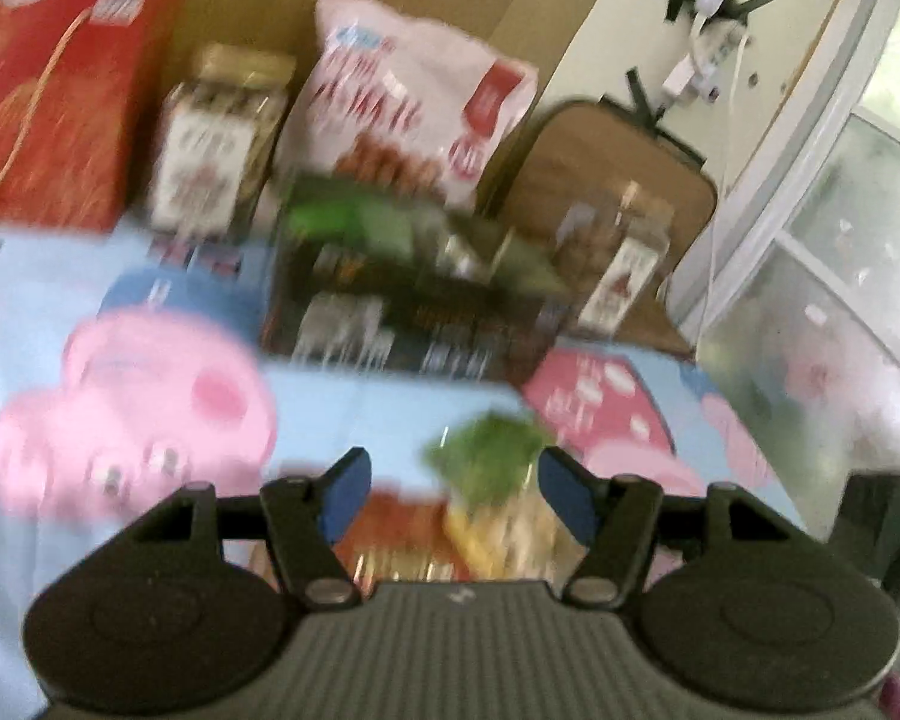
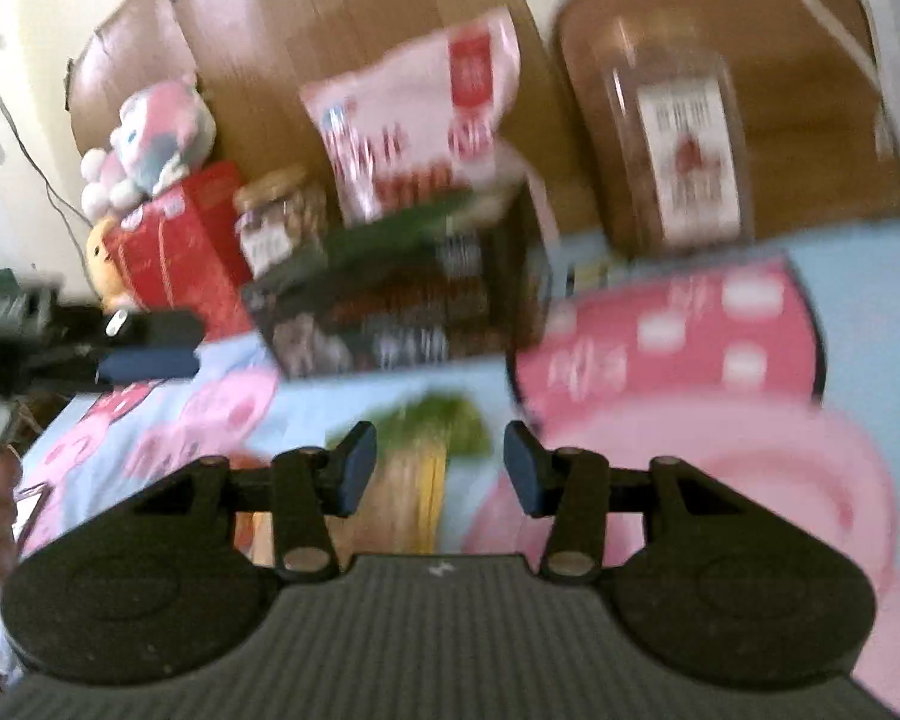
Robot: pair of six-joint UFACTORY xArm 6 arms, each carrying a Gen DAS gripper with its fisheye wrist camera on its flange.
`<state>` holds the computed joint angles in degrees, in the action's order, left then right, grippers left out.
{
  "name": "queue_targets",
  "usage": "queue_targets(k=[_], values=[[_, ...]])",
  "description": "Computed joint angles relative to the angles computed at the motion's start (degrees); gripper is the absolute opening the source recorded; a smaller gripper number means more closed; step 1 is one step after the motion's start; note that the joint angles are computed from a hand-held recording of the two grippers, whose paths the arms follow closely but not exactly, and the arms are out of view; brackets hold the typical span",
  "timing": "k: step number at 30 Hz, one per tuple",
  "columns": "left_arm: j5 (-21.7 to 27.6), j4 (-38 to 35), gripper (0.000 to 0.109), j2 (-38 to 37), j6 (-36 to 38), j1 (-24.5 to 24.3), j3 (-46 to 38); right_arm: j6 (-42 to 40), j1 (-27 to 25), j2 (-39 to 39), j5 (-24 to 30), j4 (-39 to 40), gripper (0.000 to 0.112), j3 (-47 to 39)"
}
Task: Organize snacks
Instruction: 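Grasp the yellow-edged peanut bag with the left gripper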
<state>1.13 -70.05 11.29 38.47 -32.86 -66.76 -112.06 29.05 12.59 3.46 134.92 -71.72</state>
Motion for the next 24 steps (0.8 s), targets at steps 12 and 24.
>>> queue_targets(k=[12, 24], values=[[1.5, -25.8, 0.061, -6.8, 20.6, 0.3, 5.7, 15.9, 6.1, -4.0, 7.2, -21.9, 0.037, 6.9], [-1.1, -7.4, 0.061, -5.0, 4.5, -1.9, 7.9, 2.2, 8.7, -4.5, 1.4, -15.0, 0.052, 7.3]])
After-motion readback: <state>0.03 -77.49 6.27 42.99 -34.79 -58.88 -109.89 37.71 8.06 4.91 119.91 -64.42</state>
